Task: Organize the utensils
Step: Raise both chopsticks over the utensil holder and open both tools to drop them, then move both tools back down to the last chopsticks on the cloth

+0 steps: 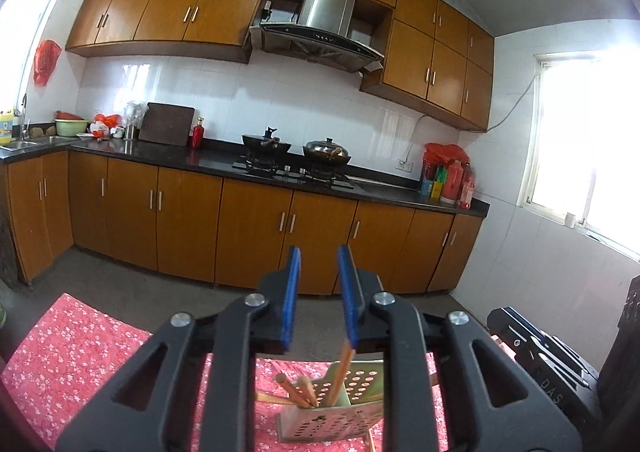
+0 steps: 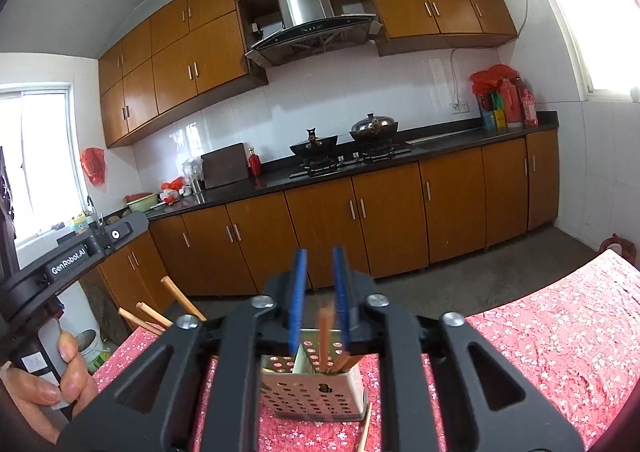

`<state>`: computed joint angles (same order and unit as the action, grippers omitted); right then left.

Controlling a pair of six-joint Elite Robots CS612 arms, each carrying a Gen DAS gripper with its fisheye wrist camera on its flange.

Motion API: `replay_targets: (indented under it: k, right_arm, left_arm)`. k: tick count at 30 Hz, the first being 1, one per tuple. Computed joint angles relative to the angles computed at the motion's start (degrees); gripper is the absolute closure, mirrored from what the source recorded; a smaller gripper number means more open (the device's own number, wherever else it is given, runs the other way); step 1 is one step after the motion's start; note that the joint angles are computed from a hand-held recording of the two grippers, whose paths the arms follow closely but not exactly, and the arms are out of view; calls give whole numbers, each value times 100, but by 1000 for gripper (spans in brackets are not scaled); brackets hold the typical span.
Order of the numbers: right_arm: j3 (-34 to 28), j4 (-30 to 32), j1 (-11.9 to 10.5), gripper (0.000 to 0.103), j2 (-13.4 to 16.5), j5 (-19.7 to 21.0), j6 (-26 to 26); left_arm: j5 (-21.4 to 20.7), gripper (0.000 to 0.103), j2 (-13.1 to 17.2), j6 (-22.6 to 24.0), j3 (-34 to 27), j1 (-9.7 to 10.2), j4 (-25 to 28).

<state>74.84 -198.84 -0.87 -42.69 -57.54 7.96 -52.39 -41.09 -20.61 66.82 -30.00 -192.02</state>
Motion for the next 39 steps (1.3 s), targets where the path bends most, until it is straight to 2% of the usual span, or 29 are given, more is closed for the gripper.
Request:
replay_targets:
  k: [4, 8, 11, 14, 16, 19, 22, 25, 26, 28, 34, 39]
  right_arm:
    - [266, -212, -64, 80, -171, -16, -19]
    - [648, -173, -166, 79, -376, -108, -146]
    - [915, 168, -221, 78, -485, -240, -349]
    - [1092, 988, -221, 78, -524, -423, -755]
    - [1160, 1920, -192, 78, -516, -417, -1127]
    - [1249, 2954, -141, 78, -498, -176, -1599]
    - [1377, 3405, -20, 78, -489, -278, -2026]
    - [1414, 3591, 109, 78, -466, -573, -2311]
    - [1413, 3597, 135, 80, -453, -688, -2352]
    - [1417, 3411, 174, 92, -416, -915, -2369]
    - [1216, 3239, 75, 95, -259, -1281, -1770]
    - [1174, 3241, -17, 95, -222, -1244, -1610]
  left_arm:
    - [171, 75, -213, 8, 371, -60, -181]
    - [439, 69, -517, -73, 997, -148, -365]
    - [668, 66, -738, -297, 1553, -202, -318]
    - [747, 66, -892, -727, 2065, -228, 80]
    - [576, 66, -932, -991, 2280, -213, 472]
    - [-92, 66, -934, -1519, 2485, -152, 1247]
    - [-595, 66, -860, -1740, 2526, -114, 1552]
    - [-1086, 66, -771, -1895, 2536, -90, 1735]
    - [-1125, 66, -743, -1899, 2526, -98, 1764]
    - [-1225, 66, -703, -1877, 2510, -114, 1839]
    - [-1447, 66, -605, -1826, 2336, -146, 2150]
    - [-1639, 79, -499, -1787, 2125, -135, 2592]
